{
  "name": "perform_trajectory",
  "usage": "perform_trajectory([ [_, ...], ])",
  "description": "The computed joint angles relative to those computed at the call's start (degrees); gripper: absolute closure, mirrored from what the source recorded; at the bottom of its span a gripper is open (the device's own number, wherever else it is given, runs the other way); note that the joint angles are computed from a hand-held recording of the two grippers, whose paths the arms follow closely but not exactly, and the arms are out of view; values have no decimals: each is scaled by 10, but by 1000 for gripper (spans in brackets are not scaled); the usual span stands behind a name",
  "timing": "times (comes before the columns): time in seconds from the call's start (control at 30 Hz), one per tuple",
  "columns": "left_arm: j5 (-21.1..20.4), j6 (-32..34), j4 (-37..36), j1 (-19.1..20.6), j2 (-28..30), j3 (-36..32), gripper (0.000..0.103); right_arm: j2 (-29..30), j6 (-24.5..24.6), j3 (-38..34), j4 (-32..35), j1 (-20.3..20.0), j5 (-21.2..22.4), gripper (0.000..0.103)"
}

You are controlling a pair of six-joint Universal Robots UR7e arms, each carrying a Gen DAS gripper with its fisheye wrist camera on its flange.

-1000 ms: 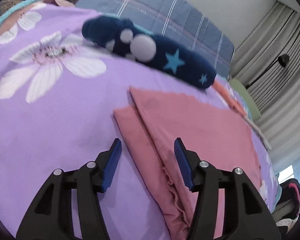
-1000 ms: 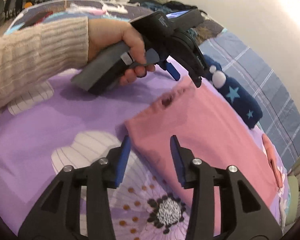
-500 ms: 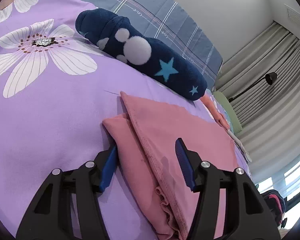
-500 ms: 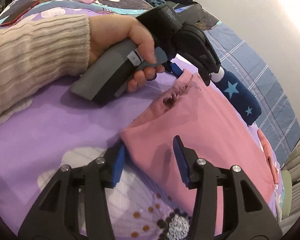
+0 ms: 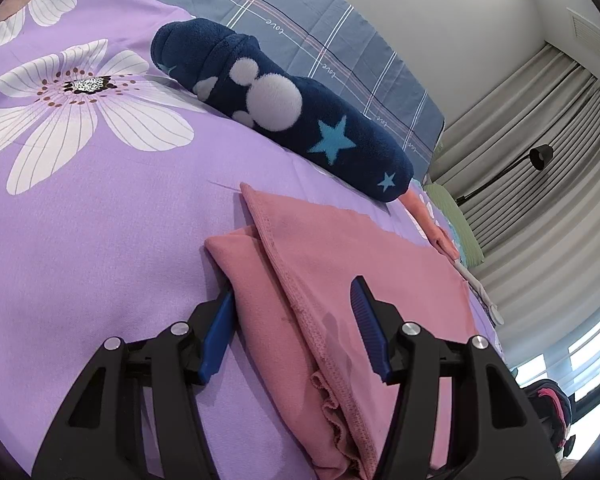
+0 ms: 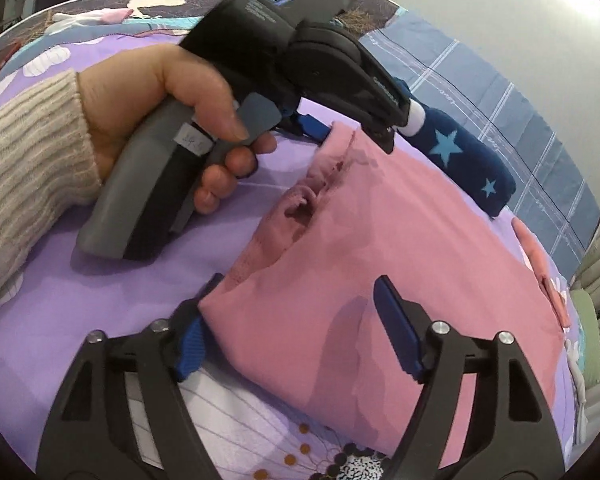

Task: Fold small clothes
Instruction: 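Close both grippers on the side edge of the folded pink shirt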

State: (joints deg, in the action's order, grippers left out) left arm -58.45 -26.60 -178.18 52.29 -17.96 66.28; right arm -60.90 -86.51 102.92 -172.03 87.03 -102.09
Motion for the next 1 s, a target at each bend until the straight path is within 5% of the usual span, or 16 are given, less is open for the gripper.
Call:
perform_trajectory([
  [0.1, -4, 0, -7, 1, -1, 3, 46, -12, -13, 16, -8, -3, 6, 52],
  [0.4, -9, 0, -15, 2, -2, 7, 46, -36, -145, 88, -139, -29, 38, 51],
  [0.6, -17, 0, -25, 5, -2, 9, 46, 8, -151, 86, -228, -20, 41, 51],
  [0.7, -23, 0, -31, 6, -3, 12, 46, 30, -163, 85, -271, -19, 47, 68],
  [0.83, -42, -3, -27, 4, -11, 25, 46, 32, -188, 92, -283, -23, 57, 80],
  [1.0, -53, -17, -1, 6, -10, 13, 46, 29, -179, 82, -255, -21, 49, 79],
])
